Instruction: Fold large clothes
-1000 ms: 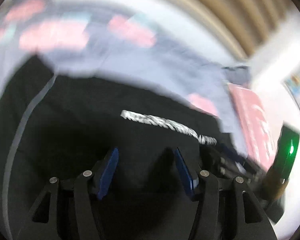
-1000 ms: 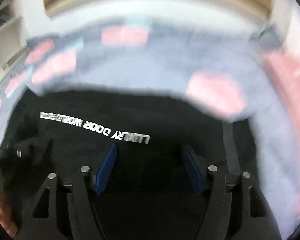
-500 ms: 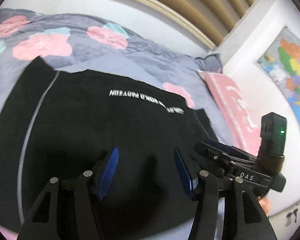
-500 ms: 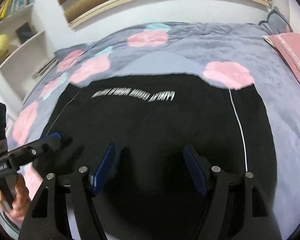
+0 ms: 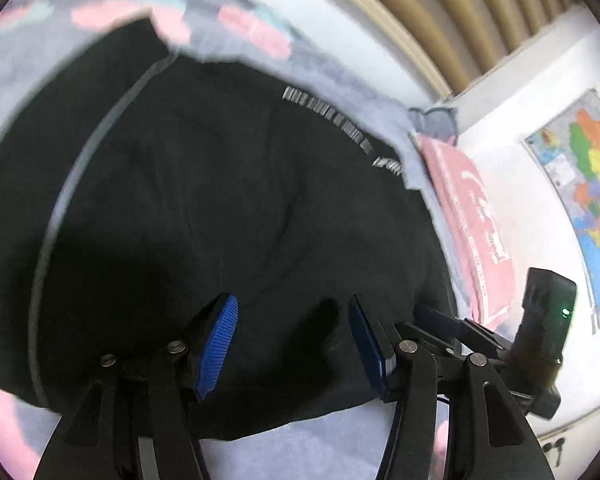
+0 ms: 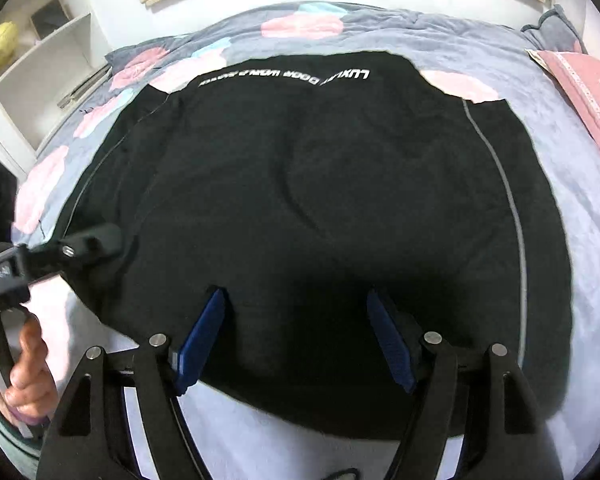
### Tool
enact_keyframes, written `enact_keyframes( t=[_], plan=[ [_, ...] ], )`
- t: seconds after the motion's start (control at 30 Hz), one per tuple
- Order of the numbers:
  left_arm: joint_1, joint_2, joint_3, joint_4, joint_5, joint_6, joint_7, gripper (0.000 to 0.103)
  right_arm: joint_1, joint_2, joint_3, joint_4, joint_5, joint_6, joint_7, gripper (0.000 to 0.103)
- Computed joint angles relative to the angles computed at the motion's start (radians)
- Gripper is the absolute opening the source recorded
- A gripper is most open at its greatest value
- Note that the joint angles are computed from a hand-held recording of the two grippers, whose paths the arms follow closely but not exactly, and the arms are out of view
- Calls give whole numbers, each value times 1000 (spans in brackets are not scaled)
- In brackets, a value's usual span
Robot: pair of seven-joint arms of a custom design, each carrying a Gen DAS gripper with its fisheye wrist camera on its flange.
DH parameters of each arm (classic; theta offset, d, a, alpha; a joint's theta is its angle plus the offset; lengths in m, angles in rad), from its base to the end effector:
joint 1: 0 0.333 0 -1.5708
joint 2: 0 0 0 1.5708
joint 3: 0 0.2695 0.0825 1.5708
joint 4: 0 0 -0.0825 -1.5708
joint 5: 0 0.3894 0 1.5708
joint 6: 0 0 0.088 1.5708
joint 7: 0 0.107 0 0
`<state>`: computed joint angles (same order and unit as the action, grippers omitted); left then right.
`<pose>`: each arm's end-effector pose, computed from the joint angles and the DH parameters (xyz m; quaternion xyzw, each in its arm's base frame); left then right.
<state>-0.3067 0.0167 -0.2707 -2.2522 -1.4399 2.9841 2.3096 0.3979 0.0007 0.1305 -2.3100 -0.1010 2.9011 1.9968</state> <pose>0.4869 -0.2341 0.3442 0.6590 -0.6249 0.4186 0.0119 0.4792 0.2867 0.3607 -0.7384 0.6080 -0.1126 0.2691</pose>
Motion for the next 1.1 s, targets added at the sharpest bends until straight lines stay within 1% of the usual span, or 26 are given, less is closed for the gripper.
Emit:
enact_keyframes(
  t=[0.07, 0.1, 0.17, 0.2, 0.27, 0.3, 0.33, 0.37, 0.43, 0.5, 0.53, 0.57, 0.6, 0.63, 0.67, 0.7, 0.73, 0.77, 0.8, 0.87, 0.9, 0.93, 0.97, 1.03, 1.07, 1.1],
  plan=[
    [-5, -72, 1, -60, 36, 25, -11, 59, -6, -48, 0, -28, -21, -28, 27, 75],
    [-11, -123, 11, -96, 20, 21, 8, 59, -13, -86, 4, -55, -42, -30, 48, 76],
    [-27, -212, 44, -160, 0, 11, 32, 59, -40, -183, 30, -125, -94, -34, 95, 76],
    [-32, -267, 59, -203, 16, 16, 21, 59, -61, -235, 51, -158, -123, -42, 120, 76],
    [-19, -359, 69, -284, 126, 41, -75, 59, -118, -317, 95, -207, -181, -69, 166, 77],
    [2, -405, 66, -325, 196, 45, -138, 61, -154, -377, 118, -245, -215, -86, 195, 79],
    [36, -459, 62, -371, 269, 40, -199, 62, -165, -425, 113, -277, -211, -93, 184, 80],
    [55, -488, 75, -393, 309, 27, -225, 66, -170, -463, 105, -308, -197, -91, 169, 80],
    [101, -542, 92, -436, 388, 9, -291, 68, -169, -525, 47, -366, -132, -69, 108, 81],
    [121, -547, 113, -447, 438, 19, -329, 68, -154, -539, -25, -393, -48, -43, 48, 81],
    [148, -528, 99, -440, 477, 32, -375, 68, -123, -536, -82, -402, 11, -19, 0, 83],
    [162, -512, 93, -434, 506, 41, -409, 68, -75, -524, -153, -406, 78, 6, -60, 85],
    [150, -480, 120, -417, 510, 49, -406, 68, -41, -512, -200, -405, 131, 24, -102, 88],
    [102, -437, 181, -387, 484, 51, -364, 68, -21, -496, -236, -402, 175, 39, -130, 89],
    [54, -394, 228, -357, 456, 56, -332, 68, -25, -479, -239, -398, 197, 46, -137, 90],
    [-7, -335, 286, -309, 406, 55, -280, 68, -24, -450, -250, -384, 224, 51, -149, 90],
    [-53, -285, 340, -263, 339, 40, -212, 68, -13, -432, -261, -378, 252, 58, -170, 90],
    [-81, -245, 359, -232, 279, 41, -170, 68, 20, -402, -295, -363, 297, 67, -212, 90],
    [-86, -200, 369, -192, 214, 24, -120, 68, 39, -373, -311, -348, 332, 76, -240, 90],
    [-87, -130, 369, -127, 65, -3, -1, 68, 63, -324, -331, -323, 393, 90, -290, 90],
    [-78, -96, 368, -94, -12, -23, 64, 68, 104, -302, -370, -309, 456, 96, -347, 90],
    [-65, -69, 363, -70, -62, -42, 103, 68, 150, -282, -412, -293, 529, 99, -409, 90],
    [-49, -47, 357, -49, -88, -67, 121, 68, 209, -257, -465, -272, 622, 101, -488, 90],
    [-14, -1, 346, -13, -114, -143, 130, 68, 318, -205, -566, -217, 825, 90, -665, 90],
    [4, 16, 339, 1, -94, -180, 113, 68, 348, -178, -593, -189, 911, 77, -738, 90],
    [21, 40, 332, 20, -65, -224, 85, 68, 376, -139, -625, -148, 1019, 45, -830, 90]
  ],
)
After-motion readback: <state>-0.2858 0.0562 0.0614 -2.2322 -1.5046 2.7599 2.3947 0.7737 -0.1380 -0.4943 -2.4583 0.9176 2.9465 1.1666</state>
